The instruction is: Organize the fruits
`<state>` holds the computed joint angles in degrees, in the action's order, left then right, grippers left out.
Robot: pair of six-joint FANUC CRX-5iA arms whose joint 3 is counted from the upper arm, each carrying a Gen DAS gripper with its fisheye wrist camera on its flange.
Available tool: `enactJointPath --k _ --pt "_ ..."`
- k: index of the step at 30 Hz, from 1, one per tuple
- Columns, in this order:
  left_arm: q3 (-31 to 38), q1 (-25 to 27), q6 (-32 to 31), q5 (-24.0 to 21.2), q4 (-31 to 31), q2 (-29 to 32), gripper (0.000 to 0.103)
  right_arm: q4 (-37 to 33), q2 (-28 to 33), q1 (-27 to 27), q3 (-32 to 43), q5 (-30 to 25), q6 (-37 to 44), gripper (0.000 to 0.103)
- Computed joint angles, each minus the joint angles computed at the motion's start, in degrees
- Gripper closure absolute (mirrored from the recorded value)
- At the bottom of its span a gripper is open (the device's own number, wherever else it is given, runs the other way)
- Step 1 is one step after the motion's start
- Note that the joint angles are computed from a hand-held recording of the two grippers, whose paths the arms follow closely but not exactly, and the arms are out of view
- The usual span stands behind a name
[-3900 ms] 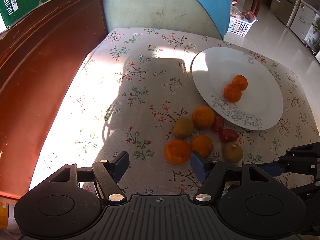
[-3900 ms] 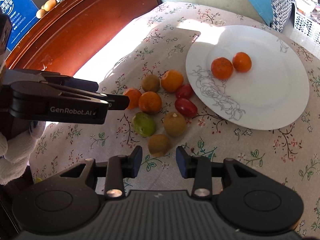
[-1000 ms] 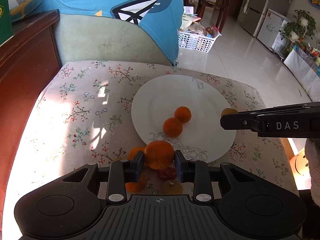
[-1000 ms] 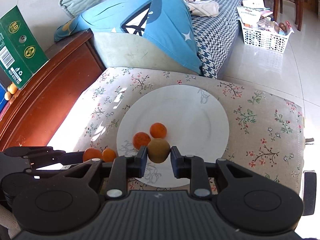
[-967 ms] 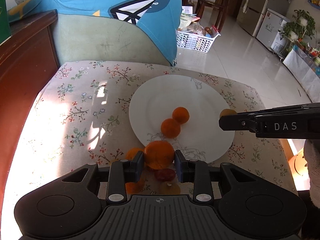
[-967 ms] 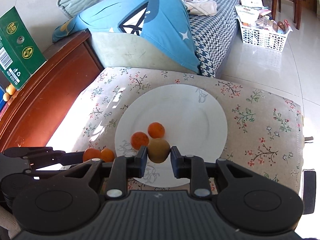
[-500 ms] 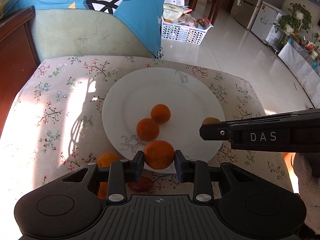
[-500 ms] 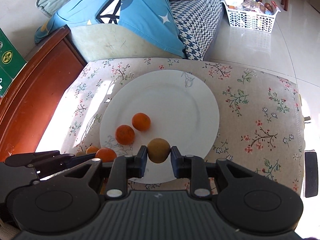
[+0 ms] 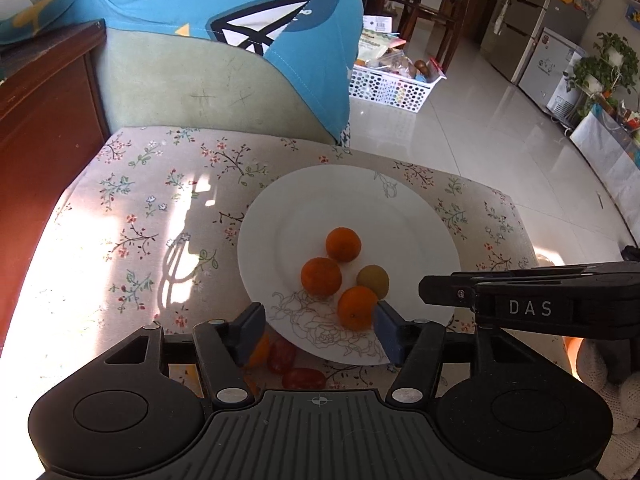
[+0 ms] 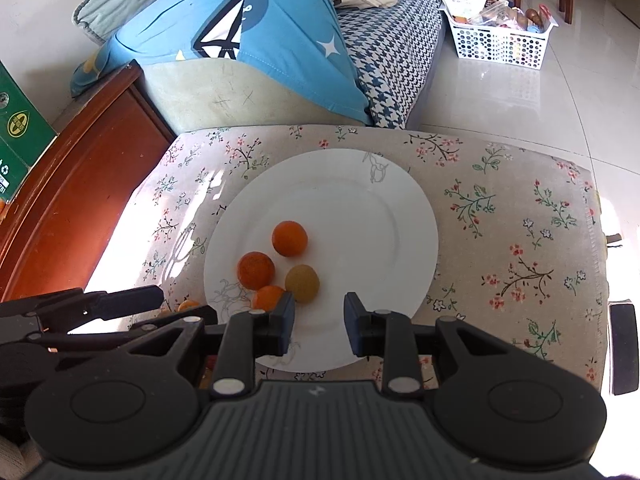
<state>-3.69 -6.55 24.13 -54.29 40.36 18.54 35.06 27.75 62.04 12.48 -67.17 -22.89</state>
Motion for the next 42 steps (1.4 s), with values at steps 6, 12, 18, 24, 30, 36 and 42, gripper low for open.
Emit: enactJointPath --k 6,12,18,24,30,36,42 --pt "2.59 1.58 4.89 0.54 -3.26 0.43 0.034 -0.5 0.59 0.12 0.92 1.82 2.59 0.074" --pt "4.06 3.4 6.62 -0.22 -5.0 0.59 0.034 -1.76 1.87 0.2 2.68 3.99 6.14 0.074" --pt "4.07 4.82 6.2 -0.43 -5.08 0.14 0.033 -3.56 3.11 0.24 4.31 6.63 9.68 0.074" --pt "4.42 5.71 6.81 -1.43 -7.3 0.11 0.033 -6.58 4.89 -0.03 6.77 8.67 13.37 0.074" --pt "5.42 7.11 8.48 -1.99 -8.37 0.21 0.033 -8.63 7.18 -0.33 9.68 8.42 15.33 0.074" --pt "5.83 8.49 8.76 -2.34 -8.64 0.05 0.033 -9.76 8.51 -0.6 11.23 8.42 16.12 0.072" --pt "5.34 9.29 8.0 -1.96 -8.79 -0.45 0.028 -10.54 9.37 -0.66 12.62 8.08 17.81 0.072"
